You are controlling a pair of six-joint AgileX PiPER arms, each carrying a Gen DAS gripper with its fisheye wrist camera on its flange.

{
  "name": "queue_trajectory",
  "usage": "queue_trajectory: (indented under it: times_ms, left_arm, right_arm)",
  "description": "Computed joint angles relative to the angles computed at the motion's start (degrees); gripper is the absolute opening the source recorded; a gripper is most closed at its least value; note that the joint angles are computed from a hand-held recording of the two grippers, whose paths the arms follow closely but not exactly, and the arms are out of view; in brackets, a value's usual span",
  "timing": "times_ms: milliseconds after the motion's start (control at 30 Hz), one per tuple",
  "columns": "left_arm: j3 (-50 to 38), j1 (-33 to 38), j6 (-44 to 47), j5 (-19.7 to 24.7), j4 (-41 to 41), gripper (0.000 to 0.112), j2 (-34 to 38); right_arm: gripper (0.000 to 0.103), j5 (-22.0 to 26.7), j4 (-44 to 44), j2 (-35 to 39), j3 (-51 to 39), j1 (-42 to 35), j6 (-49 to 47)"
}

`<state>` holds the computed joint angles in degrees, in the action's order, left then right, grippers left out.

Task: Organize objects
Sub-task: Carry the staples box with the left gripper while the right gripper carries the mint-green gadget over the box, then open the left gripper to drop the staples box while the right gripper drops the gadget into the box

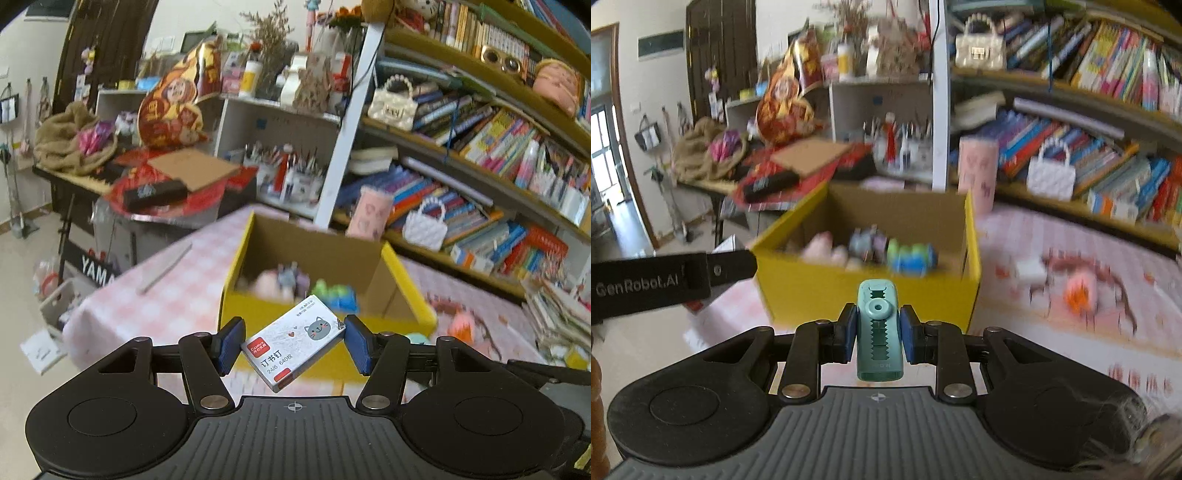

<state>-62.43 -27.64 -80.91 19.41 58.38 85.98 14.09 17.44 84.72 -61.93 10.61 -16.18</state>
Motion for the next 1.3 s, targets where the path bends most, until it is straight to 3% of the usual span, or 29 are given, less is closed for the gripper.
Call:
queue_trajectory:
  times_ms: [167,367,467,600,700,767,900,1000,1067,1300]
  left_arm:
    - [-9.91,1.26,0.86,0.92,0.77,0.057,7.22]
    - [-26.55,3.21,15.62,4.95,-14.74,0.058,19.38]
    - [-35.78,4.07,25.14,10.14,-22.79,0.057,25.96]
    - [-45.05,4.83,33.4,15.6,-29.76,0.058,32.66]
    - [-49.9,5.38,36.55,19.14,-33.72,0.058,36.18]
    - [-52.14,5.61,36.99,20.62,-35.06,0.058,37.88]
    - [-54.77,5.25,37.89,22.41,-35.22,0.058,39.92]
    - [-57.97,5.28,41.43,24.47,-38.38,0.062,41.69]
    - [-56.59,4.89,40.8,23.48,-37.29,0.071,40.8]
    - [-44.98,3.84,29.91,15.11,-27.37,0.073,32.56]
  right_arm:
    - [0.023,1.66,8.93,7.58,-10.86,-2.83,-10.44]
    - [0.023,10.4,9.73,20.66,-26.95,-4.22,-13.73]
    - [0.023,16.63,3.54,28.24,-36.75,-4.14,-8.56]
    - [0.023,26.99,2.18,37.36,-50.22,-4.82,-9.67]
    - [0.024,33.78,1.82,42.93,-59.15,-5.14,-10.32]
    - [0.024,35.42,1.81,44.7,-61.78,-5.24,-10.41]
    - [0.024,36.07,2.26,46.14,-63.36,-5.63,-10.55]
    - [0.027,33.15,3.64,44.92,-60.2,-6.01,-12.07]
    - [0.032,29.37,5.63,42.7,-56.0,-6.26,-14.66]
    - [0.035,19.91,10.02,34.06,-43.51,-6.37,-19.07]
